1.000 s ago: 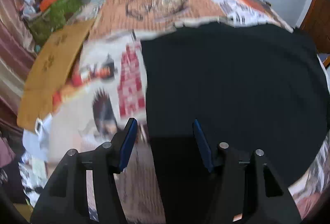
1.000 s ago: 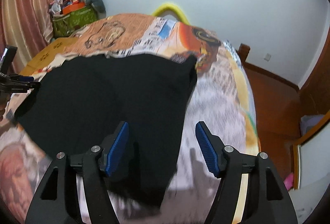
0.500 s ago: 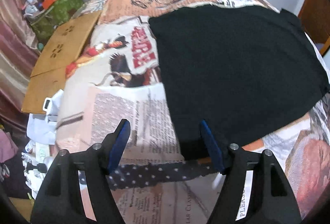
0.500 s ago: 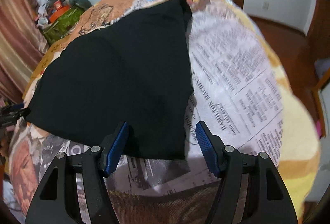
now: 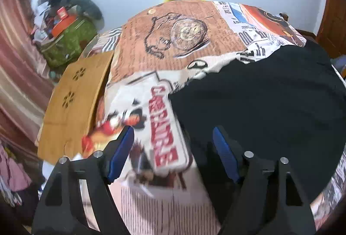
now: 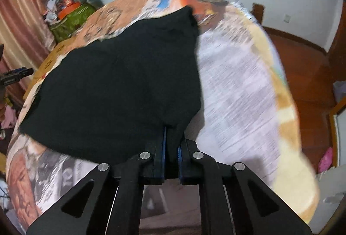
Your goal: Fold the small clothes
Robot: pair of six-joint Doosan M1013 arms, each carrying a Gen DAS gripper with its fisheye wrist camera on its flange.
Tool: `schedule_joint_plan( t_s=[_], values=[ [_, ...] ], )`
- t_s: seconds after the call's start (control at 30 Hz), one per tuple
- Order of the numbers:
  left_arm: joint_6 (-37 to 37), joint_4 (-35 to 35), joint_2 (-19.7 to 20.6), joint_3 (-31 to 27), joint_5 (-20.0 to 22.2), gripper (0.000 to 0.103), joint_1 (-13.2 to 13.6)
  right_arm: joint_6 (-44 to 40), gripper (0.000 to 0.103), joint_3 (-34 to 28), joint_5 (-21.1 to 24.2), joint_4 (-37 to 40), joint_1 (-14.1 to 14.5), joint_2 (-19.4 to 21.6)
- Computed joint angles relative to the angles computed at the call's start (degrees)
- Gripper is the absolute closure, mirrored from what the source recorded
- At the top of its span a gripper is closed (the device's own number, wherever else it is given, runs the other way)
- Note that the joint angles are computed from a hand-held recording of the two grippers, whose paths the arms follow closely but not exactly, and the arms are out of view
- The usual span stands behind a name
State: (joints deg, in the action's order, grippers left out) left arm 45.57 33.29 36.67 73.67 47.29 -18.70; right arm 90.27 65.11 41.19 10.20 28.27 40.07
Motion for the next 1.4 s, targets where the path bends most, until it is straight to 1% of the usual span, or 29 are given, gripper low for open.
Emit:
schedule_joint_plan(
  t_s=[0.07, 0.17, 0.23, 0.27, 0.37, 0.43, 0.47, 0.5, 0.53, 0.57, 0.6, 0.63, 0.67, 0.7, 0.73, 0.77, 0.8, 0.87, 0.97, 1.03, 1.17, 1.23, 1.27, 1.3, 1.4],
  values=[
    [2.60, -1.84, 1.75, -2.50, -0.18, 0.024, 0.69, 1.86, 0.096, -2.07, 0.76, -2.21, -0.81, 1.05],
    [4.97, -2.43, 4.51, -5.90, -0.26, 0.024, 1.06, 3.55, 0.096, -6.04, 2.40, -3.64, -1.92, 3.10],
    [9.02, -5.74, 6.52, -8.46, -1.03, 0.024, 1.48, 3.36, 0.095, -8.61, 4.25, -3.20, -2.49, 4.40],
    [11.48, -7.94, 7.43, -9.64, -1.56, 0.024, 1.72, 4.65, 0.094, -9.57, 3.97, -3.77, -2.76, 4.90],
    [18.39, -13.02, 10.43, -13.66, -0.74, 0.023, 2.02, 8.43, 0.084, -9.50, 1.90, -2.22, -3.61, 4.68],
    [22.58, -17.58, 13.04, -17.20, 1.68, 0.017, 2.54, 11.44, 0.069, -8.16, -0.01, -2.83, -3.79, 3.91],
    [23.58, -19.57, 14.31, -18.98, 3.42, 0.011, 2.84, 12.14, 0.066, -7.05, -1.27, -2.81, -3.81, 3.30],
    [23.21, -21.13, 15.05, -19.81, 3.93, 0.006, 3.18, 12.17, 0.064, -5.73, -2.41, -2.58, -3.83, 2.60],
    [22.96, -24.08, 15.12, -19.67, 2.84, 0.006, 3.81, 12.42, 0.063, -4.53, -3.03, -2.99, -3.75, 1.94],
    [24.17, -28.43, 15.06, -19.42, 2.13, 0.010, 4.59, 12.63, 0.063, -3.70, -3.16, -3.74, -3.62, 1.42],
    [25.97, -33.18, 14.84, -18.83, 1.16, 0.020, 5.37, 12.56, 0.063, -3.36, -3.14, -4.33, -3.53, 1.20],
    [28.17, -38.33, 14.35, -17.61, -0.36, 0.027, 6.05, 12.48, 0.063, -3.02, -3.06, -5.07, -3.38, 0.96],
    [28.81, -40.48, 13.69, -16.28, -1.75, 0.038, 6.22, 11.86, 0.063, -2.79, -2.70, -5.55, -3.23, 0.80],
    [28.17, -39.63, 13.12, -15.36, -2.58, 0.049, 5.98, 11.48, 0.063, -2.50, -2.44, -5.79, -3.08, 0.58],
    [26.12, -36.67, 12.40, -14.27, -3.14, 0.055, 5.34, 11.08, 0.063, -2.22, -2.28, -5.83, -2.97, 0.37],
    [23.63, -33.62, 11.90, -13.69, -2.77, 0.070, 4.78, 10.35, 0.063, -1.92, -2.33, -5.40, -2.86, 0.15],
    [21.26, -31.17, 11.35, -12.99, -2.32, 0.080, 4.30, 9.86, 0.063, -1.79, -2.30, -5.20, -2.74, 0.00],
    [17.32, -27.32, 10.21, -11.35, -1.63, 0.085, 3.64, 9.16, 0.063, -1.20, -2.80, -5.22, -2.37, -0.54],
    [10.64, -21.68, 8.33, -8.31, 0.11, 0.087, 2.90, 7.25, 0.063, -0.86, -3.28, -3.15, -2.17, -1.07],
    [7.63, -19.01, 6.74, -5.80, 1.26, 0.088, 2.52, 5.89, 0.061, -0.37, -3.46, -1.51, -1.90, -1.56],
    [4.87, -19.15, 2.75, 0.20, 1.46, 0.089, 2.37, 1.49, 0.058, 0.04, -2.63, 1.38, -0.66, -1.97],
    [5.42, -21.33, 0.79, 3.03, 1.20, 0.089, 2.32, -0.83, 0.051, 0.30, -2.17, 2.91, 0.01, -2.13],
    [5.86, -21.76, -0.02, 4.19, 1.36, 0.089, 2.13, -2.36, 0.045, 0.72, -2.26, 3.64, 0.54, -2.32],
    [6.43, -22.02, -0.70, 5.16, 1.68, 0.090, 1.79, -3.03, 0.042, 0.95, -2.46, 3.49, 1.06, -2.41],
    [7.36, -22.24, -2.46, 7.96, 2.10, 0.090, 0.23, -7.45, 0.036, 1.79, -2.74, 5.45, 2.38, -2.68]
  ],
)
